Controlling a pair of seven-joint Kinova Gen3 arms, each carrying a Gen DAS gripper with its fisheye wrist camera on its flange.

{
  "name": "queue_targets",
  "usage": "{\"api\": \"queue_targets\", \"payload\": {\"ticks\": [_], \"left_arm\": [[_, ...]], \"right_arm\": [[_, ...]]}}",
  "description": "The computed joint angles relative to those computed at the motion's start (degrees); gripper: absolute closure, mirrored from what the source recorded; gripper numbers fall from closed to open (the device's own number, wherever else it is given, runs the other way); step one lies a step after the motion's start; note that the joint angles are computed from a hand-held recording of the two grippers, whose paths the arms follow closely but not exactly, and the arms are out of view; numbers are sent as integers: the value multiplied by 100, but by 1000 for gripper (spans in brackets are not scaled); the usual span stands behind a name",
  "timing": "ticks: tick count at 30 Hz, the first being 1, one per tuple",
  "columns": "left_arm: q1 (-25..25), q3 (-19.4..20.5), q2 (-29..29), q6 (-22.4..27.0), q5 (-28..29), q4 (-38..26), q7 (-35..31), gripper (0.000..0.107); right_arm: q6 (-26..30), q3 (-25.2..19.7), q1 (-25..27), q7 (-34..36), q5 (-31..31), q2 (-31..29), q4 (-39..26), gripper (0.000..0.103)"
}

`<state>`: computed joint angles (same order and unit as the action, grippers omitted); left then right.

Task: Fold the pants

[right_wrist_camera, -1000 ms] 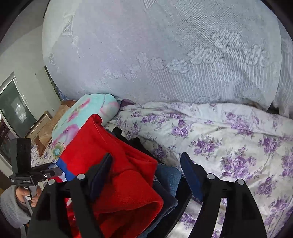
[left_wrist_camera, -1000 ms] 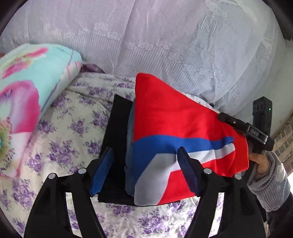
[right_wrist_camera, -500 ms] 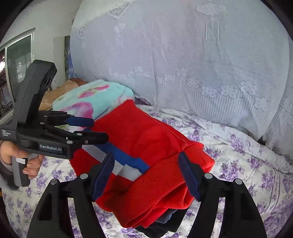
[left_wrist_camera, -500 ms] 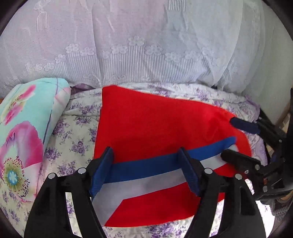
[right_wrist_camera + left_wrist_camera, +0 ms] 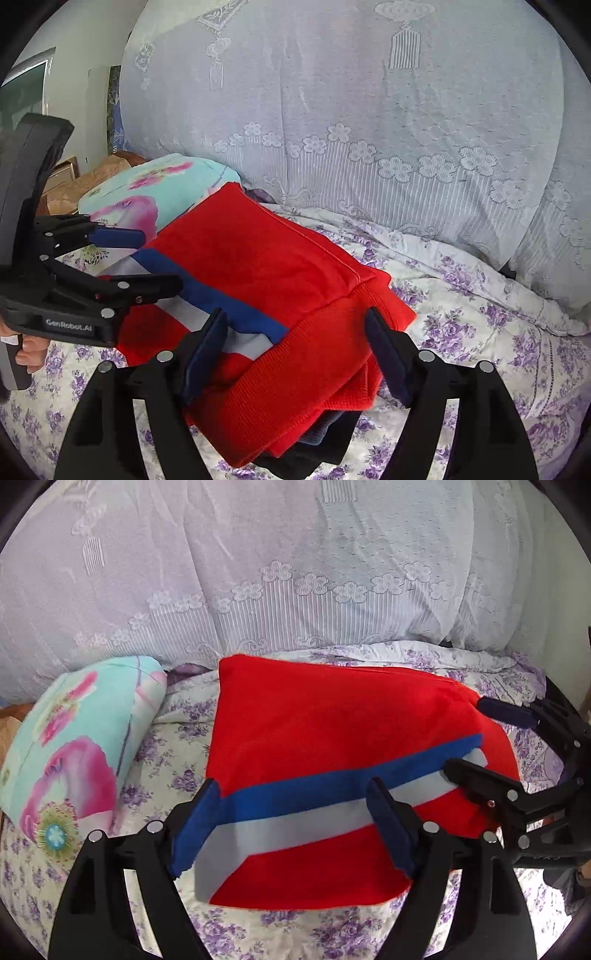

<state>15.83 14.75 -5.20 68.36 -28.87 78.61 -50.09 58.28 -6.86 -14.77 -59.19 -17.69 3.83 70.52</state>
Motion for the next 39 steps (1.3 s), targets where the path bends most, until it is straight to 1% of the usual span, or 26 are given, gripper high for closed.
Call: {"api": "queue_targets", "payload": {"ticks": [1, 2, 3, 4, 7, 9, 10, 11, 12, 13, 14, 15, 17, 19, 21, 22, 23, 27, 32, 37, 39], "left_arm": [[55, 133, -72, 149, -229, -22, 112, 20], [101, 260, -174, 247, -428, -5, 239, 16], [127, 359, -274, 327, -536, -5, 306, 12], [132, 452, -345, 422, -593, -40, 352, 10], [105, 676, -579, 666, -530, -168, 475, 10], [12, 960, -758, 874, -582, -188, 677, 9], [-39, 1068, -846, 971, -550, -211, 722, 10], [-84, 1133, -940, 1037, -469, -229, 736, 9], [-130, 1212, -1038, 1135, -380, -259, 769, 9], [-203, 1321, -1101, 1290, -327, -328, 805, 9], [-300, 1469, -1156, 1491, -305, -410, 863, 9], [-383, 1570, -1231, 1620, -257, -449, 904, 9], [-490, 1664, -1427, 1699, -104, -406, 938, 9], [-677, 1851, -1559, 1872, 1, -429, 1019, 9], [-813, 1941, -1675, 1953, 157, -436, 1030, 9], [-885, 1989, -1750, 1999, 236, -430, 1044, 9], [-954, 2032, -1803, 2042, 322, -440, 1045, 9], [-1214, 2174, -1942, 2227, 654, -549, 928, 9], [-1494, 2117, -2146, 2299, 1094, -647, 784, 9], [-2000, 2288, -2287, 2467, 1263, -849, 484, 9], [-2152, 2284, -2342, 2489, 1379, -894, 360, 9]], "right_arm": [[-24, -117, 29, -230, 212, -89, 9, 14], [1, -336, 164, -463, 428, -175, -8, 13], [73, -602, 374, -696, 568, -256, -48, 10], [173, -867, 605, -929, 673, -361, -87, 5], [384, -1663, 1329, -1628, 1120, -775, -84, 4], [637, -2194, 1860, -2094, 1346, -1074, -114, 4], [779, -2401, 2104, -2327, 1395, -1239, -133, 4], [882, -2507, 2242, -2560, 1436, -1420, -128, 4], [994, -2531, 2274, -2793, 1516, -1578, -129, 4], [1089, -2489, 2200, -3026, 1620, -1731, -119, 4], [1153, -2399, 2020, -3236, 1734, -1828, -112, 4], [1242, -2236, 1754, -3451, 1839, -1925, -97, 4], [1409, -1989, 1223, -3903, 2176, -2076, -46, 4], [1673, -1975, 868, -4337, 2642, -2168, -47, 4], [1962, -1904, 394, -4729, 3039, -2190, -70, 4], [2059, -1809, 161, -4856, 3138, -2213, -53, 4], [2117, -1736, 35, -4908, 3150, -2262, -25, 4], [2215, -1812, 162, -4883, 3051, -2438, 40, 4], [2271, -1950, 433, -4789, 2932, -2589, 24, 4], [2304, -2048, 577, -4754, 2871, -2659, -33, 4], [2325, -2107, 645, -4717, 2854, -2673, -68, 4]]}}
